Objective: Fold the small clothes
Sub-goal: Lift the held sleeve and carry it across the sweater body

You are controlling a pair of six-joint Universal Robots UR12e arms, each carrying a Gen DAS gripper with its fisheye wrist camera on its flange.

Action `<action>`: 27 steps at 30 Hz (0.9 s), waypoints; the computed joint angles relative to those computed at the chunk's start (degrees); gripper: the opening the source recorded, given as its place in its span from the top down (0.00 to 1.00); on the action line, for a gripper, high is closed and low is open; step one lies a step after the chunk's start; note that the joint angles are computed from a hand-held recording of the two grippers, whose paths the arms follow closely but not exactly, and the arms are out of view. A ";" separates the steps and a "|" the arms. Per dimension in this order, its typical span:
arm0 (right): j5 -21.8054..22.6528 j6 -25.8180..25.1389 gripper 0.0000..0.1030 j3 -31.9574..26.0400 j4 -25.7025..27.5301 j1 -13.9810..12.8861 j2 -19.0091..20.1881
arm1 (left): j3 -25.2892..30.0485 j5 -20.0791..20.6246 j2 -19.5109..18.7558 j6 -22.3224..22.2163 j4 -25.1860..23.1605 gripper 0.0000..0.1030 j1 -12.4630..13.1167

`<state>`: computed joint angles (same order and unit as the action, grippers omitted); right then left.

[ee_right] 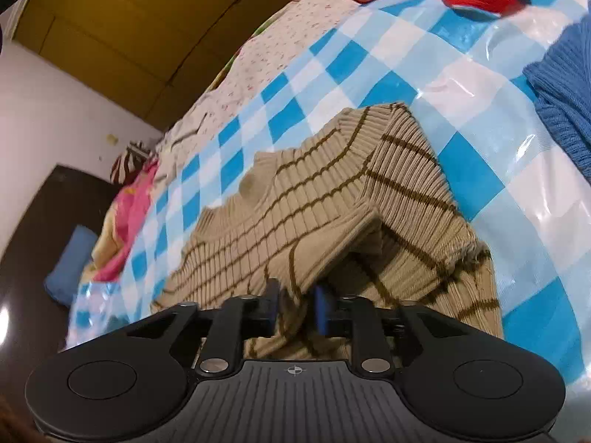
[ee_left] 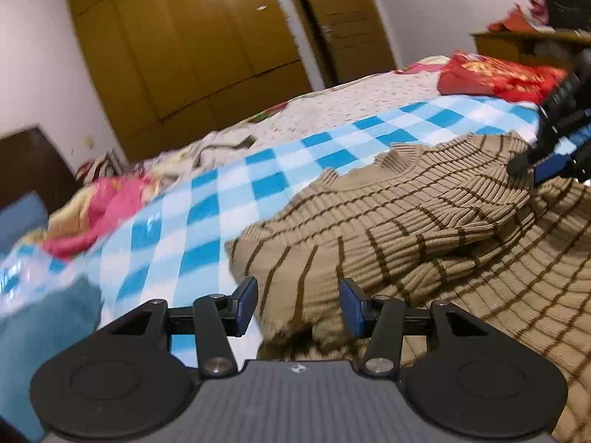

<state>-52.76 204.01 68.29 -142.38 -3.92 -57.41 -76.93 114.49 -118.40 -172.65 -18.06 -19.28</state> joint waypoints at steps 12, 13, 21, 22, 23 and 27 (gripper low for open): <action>-11.05 -4.85 0.92 -0.39 3.22 0.43 -0.66 | -1.74 -3.86 2.58 -6.45 -9.94 0.43 1.76; -11.62 -5.57 0.92 -0.45 3.22 0.59 -0.69 | -2.06 -3.89 3.01 -6.40 -10.65 0.43 1.78; -16.41 -13.80 0.88 -1.57 3.31 1.74 -1.02 | -2.06 -6.90 4.20 -8.75 -6.76 0.43 2.59; -17.14 -14.31 0.85 -1.58 3.18 1.86 -1.22 | -1.28 -6.21 3.43 -7.11 -6.21 0.43 2.37; -18.17 -14.49 0.83 -1.22 2.11 2.01 -1.52 | -0.60 -5.59 2.76 -5.79 -5.92 0.43 2.19; -20.40 -19.10 0.83 1.17 -3.76 2.67 -3.18 | 1.93 -7.60 0.57 -5.24 -4.48 0.43 2.18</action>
<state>-73.16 184.91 69.45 -146.14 -1.25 -60.58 -75.00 106.88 -117.83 -177.89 -22.53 -17.10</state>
